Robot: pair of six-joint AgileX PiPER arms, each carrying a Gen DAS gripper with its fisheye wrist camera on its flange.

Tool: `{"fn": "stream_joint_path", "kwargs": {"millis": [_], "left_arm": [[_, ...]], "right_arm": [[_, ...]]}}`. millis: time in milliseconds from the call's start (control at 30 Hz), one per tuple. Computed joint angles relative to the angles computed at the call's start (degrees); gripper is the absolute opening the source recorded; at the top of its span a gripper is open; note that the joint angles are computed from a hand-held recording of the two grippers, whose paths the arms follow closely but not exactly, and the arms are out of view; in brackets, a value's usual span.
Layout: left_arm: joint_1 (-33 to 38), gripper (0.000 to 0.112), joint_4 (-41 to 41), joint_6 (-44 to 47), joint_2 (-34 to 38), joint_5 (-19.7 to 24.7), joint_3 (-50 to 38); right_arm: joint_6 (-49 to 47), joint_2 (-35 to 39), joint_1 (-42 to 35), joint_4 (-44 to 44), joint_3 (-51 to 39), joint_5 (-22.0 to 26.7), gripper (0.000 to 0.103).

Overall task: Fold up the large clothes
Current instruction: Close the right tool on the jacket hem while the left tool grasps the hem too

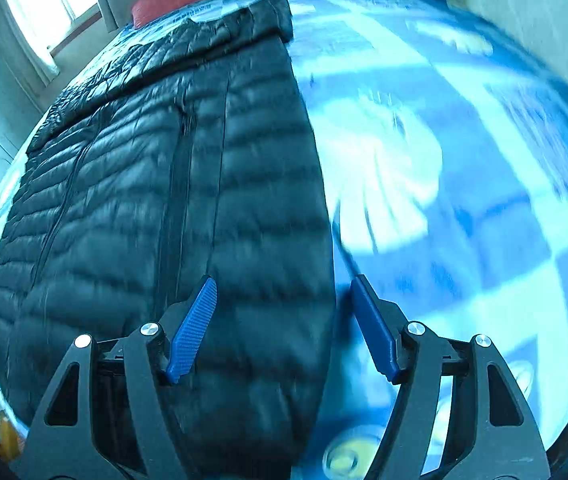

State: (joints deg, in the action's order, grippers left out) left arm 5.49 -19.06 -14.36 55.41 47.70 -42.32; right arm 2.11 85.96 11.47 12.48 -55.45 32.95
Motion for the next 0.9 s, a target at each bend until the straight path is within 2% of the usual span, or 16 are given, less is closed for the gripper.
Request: {"fn": "stream_joint_path", "kwargs": {"millis": [67,167,233,267,333,400,533,633,733,900], "left_arm": [[0.1,0.078,-3.0,2.35,-0.63,0.39,0.69],[-4.04,0.078,0.15,-1.77,-2.4,-0.81,1.68],[-4.41,0.077,-0.12,-1.93,-3.5,-0.77,2.4],[-3.23,0.077,-2.85,0.43,-3.7,-0.58,2.81],[-1.2,0.071,-8.53,5.28,-4.32,0.18,3.86],[-3.64,0.07,-6.54,3.06,-4.73,-1.11,4.21],[-6.31,0.054,-3.05,-1.14,-5.08,-2.15,4.33],[-4.82,0.035,-4.66,0.41,-5.41,-1.56,4.59],[-2.7,0.021,-6.24,1.45,-6.54,-0.63,4.94],[-2.86,0.015,-5.43,-0.61,-10.38,0.8,3.63]], "right_arm": [[-3.63,-2.53,-1.03,4.48,3.08,-0.58,0.069],[-6.08,-4.28,-0.28,7.07,4.87,-0.31,0.067],[-7.05,-5.14,0.08,7.94,5.66,-0.13,0.056],[-7.87,-6.1,0.25,8.8,6.78,-0.68,0.054],[-11.51,-7.06,-1.02,12.52,7.76,-0.05,0.044],[-15.92,-7.43,-2.91,17.84,8.39,0.89,0.038],[-23.95,-7.51,-5.08,26.25,9.16,2.09,0.02],[-24.44,-7.55,-4.48,26.6,9.04,1.64,0.017],[-27.16,-8.24,-5.94,29.87,9.38,2.6,0.013],[-32.22,-11.3,-10.71,35.69,9.52,7.96,0.011]]}}
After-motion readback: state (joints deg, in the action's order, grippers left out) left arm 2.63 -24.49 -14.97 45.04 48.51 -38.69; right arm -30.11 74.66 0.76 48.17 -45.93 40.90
